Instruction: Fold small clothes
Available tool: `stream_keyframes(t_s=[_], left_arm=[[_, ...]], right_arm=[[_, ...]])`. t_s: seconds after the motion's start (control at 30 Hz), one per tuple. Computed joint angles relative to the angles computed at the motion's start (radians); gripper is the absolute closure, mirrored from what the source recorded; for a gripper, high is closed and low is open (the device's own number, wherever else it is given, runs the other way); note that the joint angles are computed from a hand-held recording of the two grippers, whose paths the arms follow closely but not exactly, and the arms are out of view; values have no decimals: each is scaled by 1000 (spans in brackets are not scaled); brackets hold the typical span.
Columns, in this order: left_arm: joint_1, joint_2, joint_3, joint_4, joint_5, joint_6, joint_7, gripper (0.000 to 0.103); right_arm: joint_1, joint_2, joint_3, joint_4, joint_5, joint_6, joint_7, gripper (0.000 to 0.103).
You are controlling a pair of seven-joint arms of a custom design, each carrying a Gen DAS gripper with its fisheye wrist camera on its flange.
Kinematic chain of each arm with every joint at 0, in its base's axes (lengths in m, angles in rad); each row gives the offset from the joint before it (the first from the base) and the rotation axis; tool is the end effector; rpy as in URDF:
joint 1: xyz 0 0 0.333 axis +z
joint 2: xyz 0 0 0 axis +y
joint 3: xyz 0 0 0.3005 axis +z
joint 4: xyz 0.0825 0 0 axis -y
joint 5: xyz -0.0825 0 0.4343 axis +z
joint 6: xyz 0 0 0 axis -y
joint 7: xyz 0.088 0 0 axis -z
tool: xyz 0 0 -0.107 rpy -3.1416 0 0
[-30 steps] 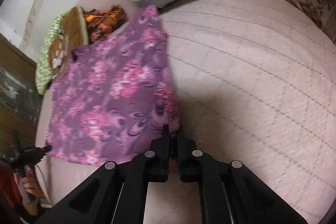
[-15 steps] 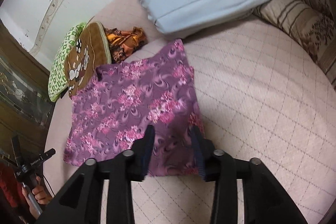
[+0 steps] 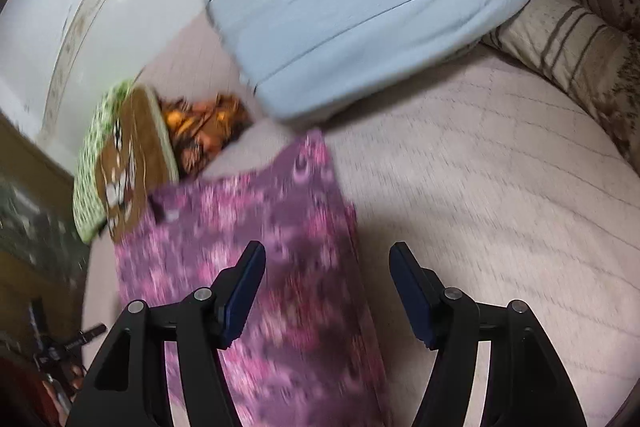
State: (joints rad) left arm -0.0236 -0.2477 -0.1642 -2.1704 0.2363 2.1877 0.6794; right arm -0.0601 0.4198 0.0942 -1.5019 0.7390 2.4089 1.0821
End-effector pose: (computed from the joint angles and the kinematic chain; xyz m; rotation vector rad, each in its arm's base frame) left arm 0.5474 -0.0990 0.4915 -2.4921 1.3285 -0.2701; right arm 0.7620 0.0194 0.4515 -1.7124 1.6071 -0.0560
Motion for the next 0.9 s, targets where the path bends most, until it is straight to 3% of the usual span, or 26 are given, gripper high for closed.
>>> stream_keyframes(t_s=[0.23,0.47,0.5,0.53,0.67,0.7,0.73,0.77,0.9], left_arm=[[31,121,58,89,-149,92,15,45],[27,236,55,155,-217,171,58,45],[25,242,54,155,-220,196,62,45],[22,248,52,159,-214,208,60,45],[6,277,45,194,-154,215,42,47],[0,281,43,206,-119,201,28,67],[-6,278,40,209,-95,196,30,94],[-9,277,39,213,-90,189,33,99],[-27,250,33,213,33,181,-32,102]], right_arm=[[54,196,3,243,-143,-11,130,37],[78,324,26,402,-255,-27,174,38],[75,328,33,407,-258,-22,164,44],[74,338,39,420,-262,-22,153,58],[73,352,46,445,-290,-17,114,92],[68,346,53,437,-288,-10,89,97],[63,328,60,411,-283,10,58,97],[54,314,69,391,-268,23,35,97],[-10,238,137,294,-120,79,-98,98]])
